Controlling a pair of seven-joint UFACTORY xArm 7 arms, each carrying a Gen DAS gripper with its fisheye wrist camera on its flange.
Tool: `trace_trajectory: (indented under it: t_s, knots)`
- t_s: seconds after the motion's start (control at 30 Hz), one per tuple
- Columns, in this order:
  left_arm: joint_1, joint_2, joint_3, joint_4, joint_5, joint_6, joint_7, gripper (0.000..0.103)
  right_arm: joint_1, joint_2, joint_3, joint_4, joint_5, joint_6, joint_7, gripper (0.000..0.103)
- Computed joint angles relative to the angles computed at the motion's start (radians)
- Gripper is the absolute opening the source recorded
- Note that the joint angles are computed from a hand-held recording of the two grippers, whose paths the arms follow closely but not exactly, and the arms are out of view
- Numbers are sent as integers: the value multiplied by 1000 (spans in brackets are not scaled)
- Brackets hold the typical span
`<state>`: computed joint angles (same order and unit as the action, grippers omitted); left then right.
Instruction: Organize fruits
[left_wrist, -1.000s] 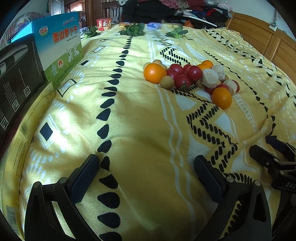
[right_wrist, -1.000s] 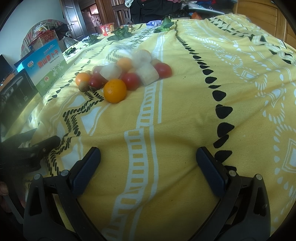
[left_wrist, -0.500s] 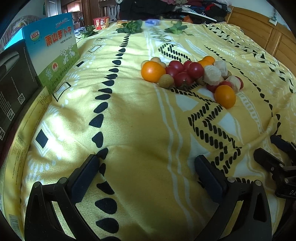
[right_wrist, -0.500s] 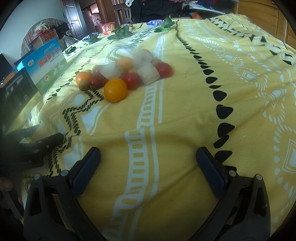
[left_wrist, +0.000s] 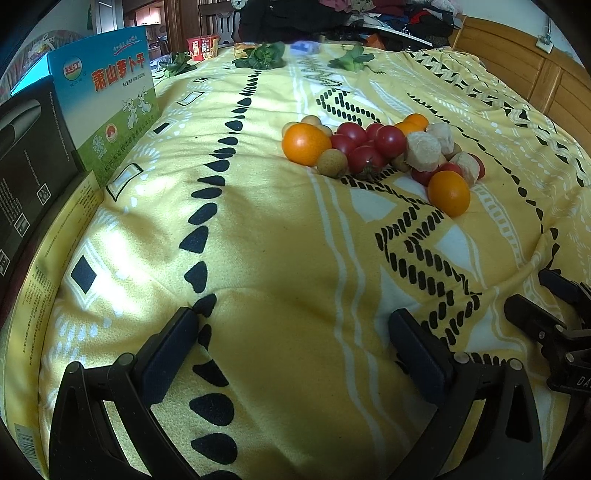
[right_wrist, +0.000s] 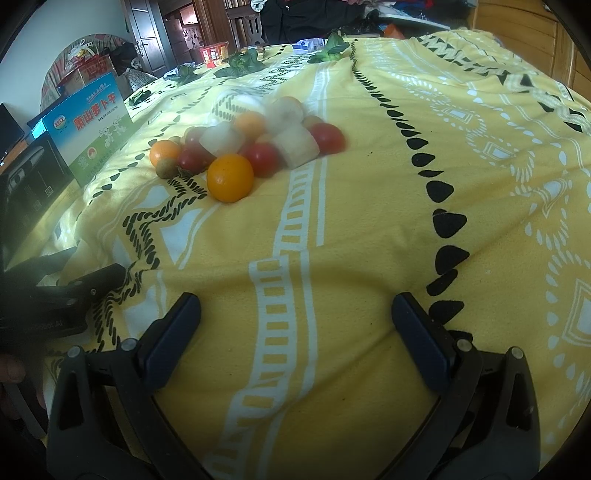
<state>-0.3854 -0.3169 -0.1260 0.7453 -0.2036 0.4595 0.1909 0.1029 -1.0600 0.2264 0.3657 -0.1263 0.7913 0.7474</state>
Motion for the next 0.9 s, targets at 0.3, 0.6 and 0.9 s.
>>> trace_trajectory:
  t_s: [0.3, 0.6, 0.9]
  knots:
    - [-95, 50, 138, 175, -371, 131, 242, 75, 1, 2, 0, 2, 0, -1, 3, 103]
    - [-13, 309, 27, 443, -323, 240, 255, 27, 1, 2, -2, 1, -1, -2, 3, 103]
    - [51, 352, -36, 454, -271, 224, 209, 27, 0, 5, -1, 2, -1, -1, 5, 103]
